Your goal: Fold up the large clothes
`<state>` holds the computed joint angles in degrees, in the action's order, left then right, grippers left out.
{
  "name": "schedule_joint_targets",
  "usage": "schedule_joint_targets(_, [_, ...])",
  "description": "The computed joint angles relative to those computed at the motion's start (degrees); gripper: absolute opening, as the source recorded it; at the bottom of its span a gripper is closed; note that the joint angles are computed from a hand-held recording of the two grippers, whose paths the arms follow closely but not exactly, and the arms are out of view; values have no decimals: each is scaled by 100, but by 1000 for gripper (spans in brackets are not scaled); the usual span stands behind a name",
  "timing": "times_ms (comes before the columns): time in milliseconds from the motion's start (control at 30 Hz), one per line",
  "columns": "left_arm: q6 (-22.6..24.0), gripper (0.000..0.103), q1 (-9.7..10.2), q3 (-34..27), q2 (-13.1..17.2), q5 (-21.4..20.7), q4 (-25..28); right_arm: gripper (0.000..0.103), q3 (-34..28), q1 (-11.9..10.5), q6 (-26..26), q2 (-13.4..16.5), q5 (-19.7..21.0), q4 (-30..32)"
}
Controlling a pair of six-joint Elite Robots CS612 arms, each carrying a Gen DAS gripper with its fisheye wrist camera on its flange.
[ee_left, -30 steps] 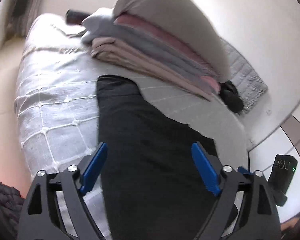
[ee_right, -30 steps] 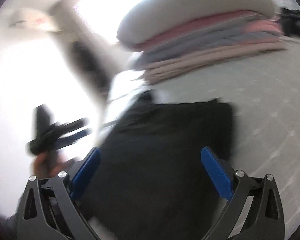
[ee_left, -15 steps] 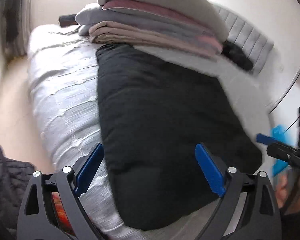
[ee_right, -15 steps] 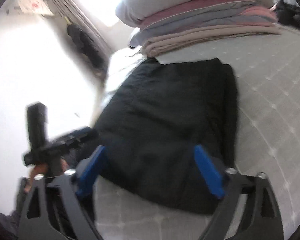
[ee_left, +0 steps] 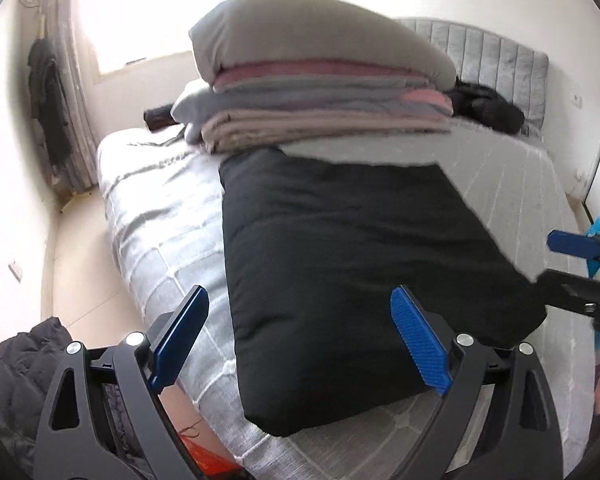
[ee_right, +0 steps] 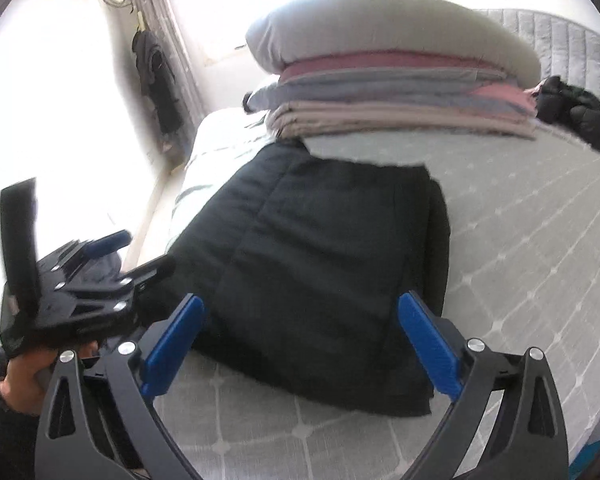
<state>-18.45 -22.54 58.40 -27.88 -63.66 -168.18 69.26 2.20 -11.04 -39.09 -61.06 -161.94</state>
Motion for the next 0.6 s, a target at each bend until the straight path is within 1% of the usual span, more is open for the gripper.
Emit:
schedule_joint_targets(33, [-50,89,1,34,-19,34,-117,95,53,-42,5,-43,-32,-52])
schedule_joint_targets(133, [-159,92,0,75,-44,173,-365,95,-199,-10,166,89,-195,-100])
schedule_joint_targets(233, [-191,94,-7,63,-49,298,-463,95,-194,33,304,134,-514,-376])
schedule_joint_targets(400, [-93,95,-36,-4,-31,351,-500,96,-371,66,458,211,-804,-330])
schedule_joint_targets(467, [-44,95,-48,-43,-15,346,-462,96,-389,109,509,225,-1020,-338])
schedule_joint_targets(600, [46,95,-77,-102,19,391,-445,96,-402,144,477,235,-1259,-324])
